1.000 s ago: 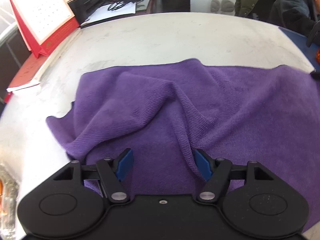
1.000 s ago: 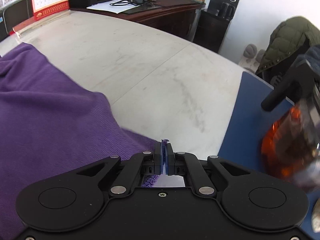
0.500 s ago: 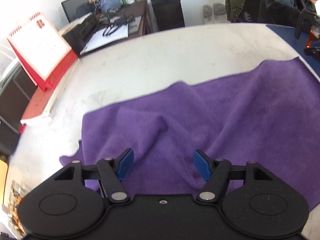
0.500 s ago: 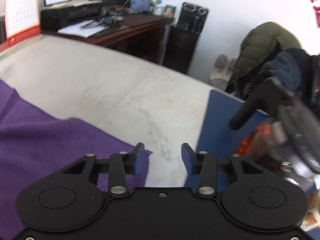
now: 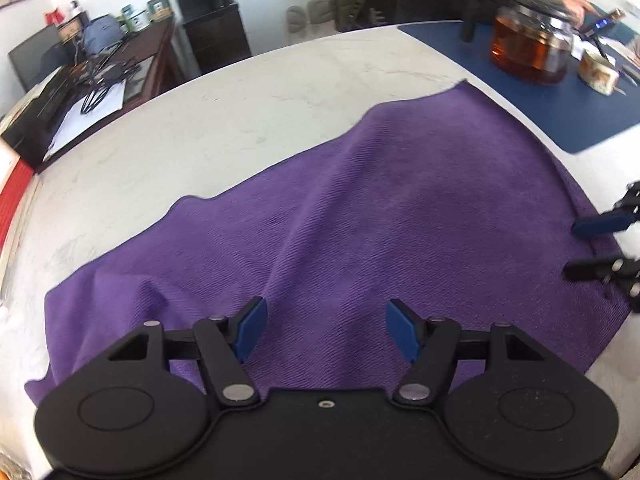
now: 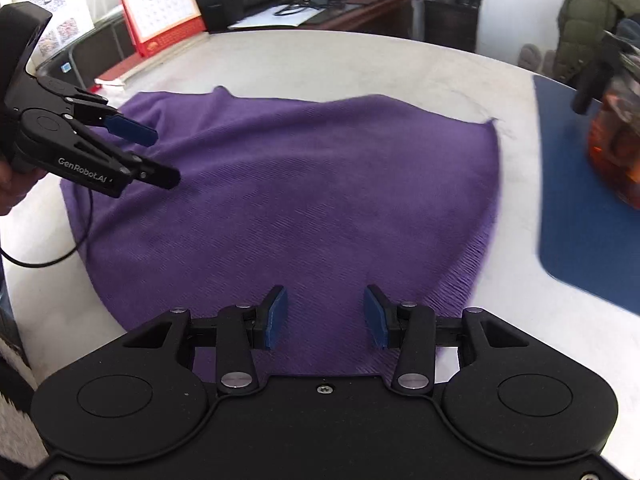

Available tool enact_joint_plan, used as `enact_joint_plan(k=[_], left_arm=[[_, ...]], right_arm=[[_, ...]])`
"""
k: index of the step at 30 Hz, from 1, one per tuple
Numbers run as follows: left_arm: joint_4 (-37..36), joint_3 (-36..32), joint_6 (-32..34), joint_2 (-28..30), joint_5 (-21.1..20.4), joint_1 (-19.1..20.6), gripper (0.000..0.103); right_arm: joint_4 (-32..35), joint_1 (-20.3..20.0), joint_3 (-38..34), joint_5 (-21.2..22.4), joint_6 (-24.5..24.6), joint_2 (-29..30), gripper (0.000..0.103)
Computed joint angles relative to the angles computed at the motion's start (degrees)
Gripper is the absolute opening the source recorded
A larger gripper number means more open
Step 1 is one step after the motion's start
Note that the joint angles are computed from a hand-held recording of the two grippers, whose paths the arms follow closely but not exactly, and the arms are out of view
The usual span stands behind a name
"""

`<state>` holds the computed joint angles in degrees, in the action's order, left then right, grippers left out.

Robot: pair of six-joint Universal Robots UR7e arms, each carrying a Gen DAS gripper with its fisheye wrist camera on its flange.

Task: Fold towel
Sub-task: 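Release the towel hem with the right gripper and move over the towel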

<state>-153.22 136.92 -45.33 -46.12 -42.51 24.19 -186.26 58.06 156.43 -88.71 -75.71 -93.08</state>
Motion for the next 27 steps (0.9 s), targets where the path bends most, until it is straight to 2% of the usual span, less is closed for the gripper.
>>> enact_joint_plan(k=[7,11,14,16,18,20,23,25,27], left_arm=[[-4.3,-0.6,5.2,2.3,-1.8,-0.6,0.063],[-7.2,-2.2,11.9,4.5,-2.6,-1.0,0.063],[-8.2,-3.3,13.4,6.2,-3.4,-0.8,0.063],[-6.5,-3.9,11.9,7.0,-3.6,-0.8,0.063],[-4.7,-4.2,10.2,7.2,-4.0,-0.9,0.063],[-3.1,-3.9,8.0,6.8,-4.4,-1.2,0.063],[0.3,-3.5,3.5,5.9,-4.8,-1.4,0.063],[2.8,-2.9,-0.1,4.9,-4.9,-1.5,0.063],[4.7,-2.2,-3.6,3.8,-5.1,-1.5,0.063]], right_arm=[[2.7,-9.8,-0.1,3.8,1.2,-10.1,0.042],[6.7,-9.2,-2.3,8.3,4.0,-12.1,0.042],[1.3,-2.9,-5.7,7.4,3.6,-4.9,0.042],[-1.1,-0.2,-7.7,6.8,3.1,-0.5,0.042],[-4.0,3.8,-11.3,5.0,2.1,7.1,0.042],[-4.2,6.0,-14.5,3.9,2.2,11.8,0.042],[-2.4,8.1,-18.2,2.3,2.8,16.4,0.042],[-2.8,8.9,-20.1,-0.2,3.0,19.0,0.042],[-3.1,8.3,-20.1,0.3,1.8,18.8,0.041]])
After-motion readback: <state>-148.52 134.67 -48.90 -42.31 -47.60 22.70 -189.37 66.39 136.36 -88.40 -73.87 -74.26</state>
